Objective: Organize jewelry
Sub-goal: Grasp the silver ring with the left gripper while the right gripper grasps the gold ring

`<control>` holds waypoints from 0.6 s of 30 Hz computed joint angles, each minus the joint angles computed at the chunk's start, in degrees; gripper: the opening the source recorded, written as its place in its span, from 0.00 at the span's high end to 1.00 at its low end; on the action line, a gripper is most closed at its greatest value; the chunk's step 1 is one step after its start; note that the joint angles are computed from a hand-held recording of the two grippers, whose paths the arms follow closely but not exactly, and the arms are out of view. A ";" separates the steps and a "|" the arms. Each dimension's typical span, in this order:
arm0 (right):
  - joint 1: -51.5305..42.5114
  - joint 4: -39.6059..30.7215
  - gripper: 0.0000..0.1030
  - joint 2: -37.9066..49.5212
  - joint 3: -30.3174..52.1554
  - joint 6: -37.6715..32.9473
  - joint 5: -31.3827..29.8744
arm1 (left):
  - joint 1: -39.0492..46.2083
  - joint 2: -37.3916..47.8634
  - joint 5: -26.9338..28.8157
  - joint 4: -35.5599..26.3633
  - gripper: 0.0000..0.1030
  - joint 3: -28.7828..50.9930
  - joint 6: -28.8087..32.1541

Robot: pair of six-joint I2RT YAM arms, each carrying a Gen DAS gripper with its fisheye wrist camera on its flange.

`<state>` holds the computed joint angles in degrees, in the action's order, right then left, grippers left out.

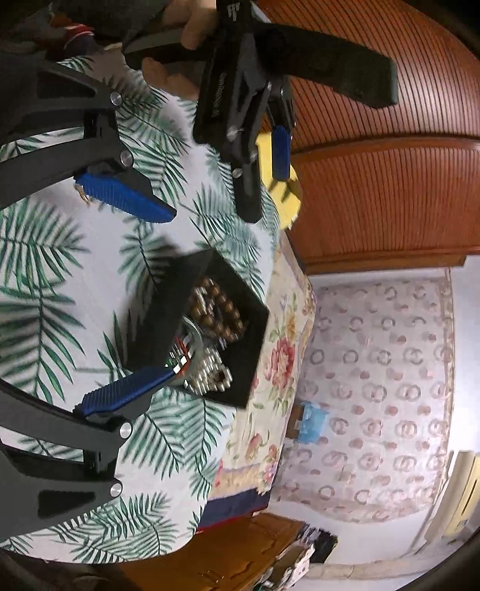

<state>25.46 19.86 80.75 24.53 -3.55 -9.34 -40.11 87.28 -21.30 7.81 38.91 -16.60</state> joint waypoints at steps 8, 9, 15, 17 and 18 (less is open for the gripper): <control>8.00 3.02 0.17 1.52 -3.37 -0.67 5.88 | 1.39 -0.74 2.76 1.85 0.07 -8.81 -2.03; 8.30 3.24 0.17 1.71 -3.64 -0.71 5.71 | 1.37 -0.77 2.90 1.98 0.08 -9.41 -2.04; 11.93 -1.16 0.17 4.67 -1.70 -1.43 4.65 | 2.36 -0.44 5.26 2.06 0.08 -13.51 -1.01; 13.12 -2.57 0.26 6.45 -0.48 -1.37 4.68 | 2.31 -0.36 5.51 2.14 0.08 -14.38 -0.74; 13.54 -3.10 0.30 7.55 0.11 -1.21 4.28 | 2.25 -0.42 5.63 1.96 0.07 -14.63 -0.67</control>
<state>39.00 16.76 88.30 24.65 -4.76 -5.06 -37.86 86.86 -15.68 9.76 24.28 -17.27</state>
